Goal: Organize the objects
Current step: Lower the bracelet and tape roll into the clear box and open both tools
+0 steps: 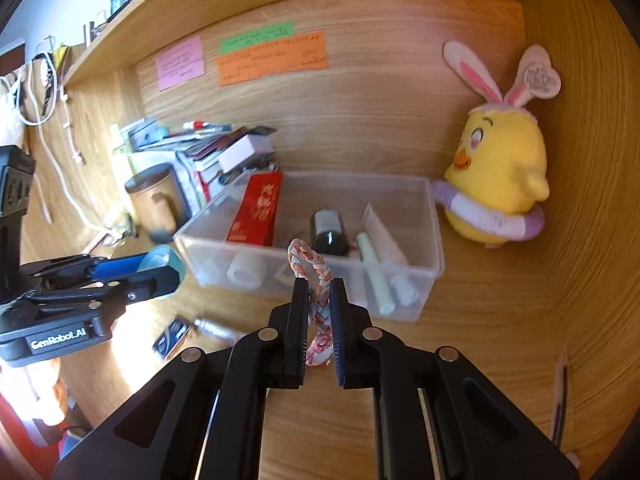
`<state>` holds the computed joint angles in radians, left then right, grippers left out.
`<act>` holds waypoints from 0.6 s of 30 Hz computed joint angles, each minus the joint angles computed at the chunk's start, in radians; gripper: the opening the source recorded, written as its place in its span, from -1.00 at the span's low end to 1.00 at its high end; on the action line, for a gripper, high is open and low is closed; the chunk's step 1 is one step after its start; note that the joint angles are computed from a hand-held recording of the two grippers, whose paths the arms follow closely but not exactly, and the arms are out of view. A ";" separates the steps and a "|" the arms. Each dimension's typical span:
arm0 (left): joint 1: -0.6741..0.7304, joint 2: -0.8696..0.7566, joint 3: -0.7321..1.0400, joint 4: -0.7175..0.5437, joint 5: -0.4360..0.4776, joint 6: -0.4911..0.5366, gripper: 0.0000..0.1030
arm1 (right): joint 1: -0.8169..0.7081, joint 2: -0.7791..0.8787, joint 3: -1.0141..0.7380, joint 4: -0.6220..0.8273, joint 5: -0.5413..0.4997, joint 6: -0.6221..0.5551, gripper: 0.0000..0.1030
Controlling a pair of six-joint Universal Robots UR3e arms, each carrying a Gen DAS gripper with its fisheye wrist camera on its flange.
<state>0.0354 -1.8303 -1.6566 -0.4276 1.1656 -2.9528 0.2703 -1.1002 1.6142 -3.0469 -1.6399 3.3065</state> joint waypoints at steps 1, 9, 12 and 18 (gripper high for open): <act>-0.003 -0.009 0.017 0.000 0.003 -0.005 -0.24 | -0.004 0.005 -0.017 0.008 0.008 0.002 -0.82; -0.033 -0.104 0.183 -0.035 0.018 -0.026 -0.24 | -0.040 0.063 -0.163 0.066 0.059 0.001 -0.82; -0.044 -0.148 0.260 -0.065 0.028 -0.034 -0.24 | -0.050 0.092 -0.235 0.093 0.066 -0.003 -0.82; -0.060 -0.236 0.409 -0.130 0.052 -0.044 -0.24 | -0.066 0.163 -0.411 0.180 0.070 -0.036 -0.82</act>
<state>-0.0247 -2.0665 -1.2471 -0.5579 1.2174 -2.9969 0.2042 -0.9377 1.2031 -2.8668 -1.5701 3.2708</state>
